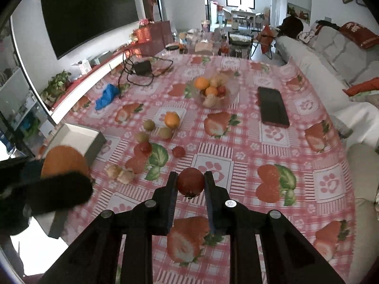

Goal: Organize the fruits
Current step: 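Grasp the red plum with the right gripper while the left gripper lifts the orange, then carry the orange and plum over the white tray and open both grippers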

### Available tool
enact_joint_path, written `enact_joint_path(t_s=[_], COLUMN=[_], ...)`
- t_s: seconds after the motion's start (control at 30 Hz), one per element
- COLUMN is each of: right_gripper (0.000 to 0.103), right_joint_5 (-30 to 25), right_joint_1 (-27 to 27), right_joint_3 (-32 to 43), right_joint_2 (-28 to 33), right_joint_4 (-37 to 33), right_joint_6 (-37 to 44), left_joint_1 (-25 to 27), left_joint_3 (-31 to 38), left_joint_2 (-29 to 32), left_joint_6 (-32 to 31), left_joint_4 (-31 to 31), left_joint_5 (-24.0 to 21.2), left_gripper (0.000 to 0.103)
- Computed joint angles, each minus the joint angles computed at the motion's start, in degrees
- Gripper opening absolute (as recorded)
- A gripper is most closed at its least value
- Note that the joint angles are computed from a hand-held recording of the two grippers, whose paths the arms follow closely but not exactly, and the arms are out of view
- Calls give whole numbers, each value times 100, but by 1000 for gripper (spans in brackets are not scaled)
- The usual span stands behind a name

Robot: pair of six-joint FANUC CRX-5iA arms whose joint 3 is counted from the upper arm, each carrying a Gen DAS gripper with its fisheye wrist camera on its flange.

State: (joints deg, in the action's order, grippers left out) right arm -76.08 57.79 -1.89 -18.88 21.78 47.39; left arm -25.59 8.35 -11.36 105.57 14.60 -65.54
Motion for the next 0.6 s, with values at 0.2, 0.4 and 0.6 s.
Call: enact_joint_path(t_s=[0.2,0.4,0.6], right_gripper=[23,23,23], right_joint_5=[-181,-174,-60], right_joint_1=[486,727,939], right_joint_3=[255,880,1631], right_joint_2=[25,353,879], right_joint_4=[329,242,13], right_joint_6=[-47,74,364], left_joint_1=[149,1205,2445], left_joint_3=[238,278,279], left_joint_2=[-240,-690,-1318], left_joint_6=[-119,-294,-721], left_joint_4=[-13,284,200], left_joint_5=[-352,-924,-1205], left_gripper=[42,42,42])
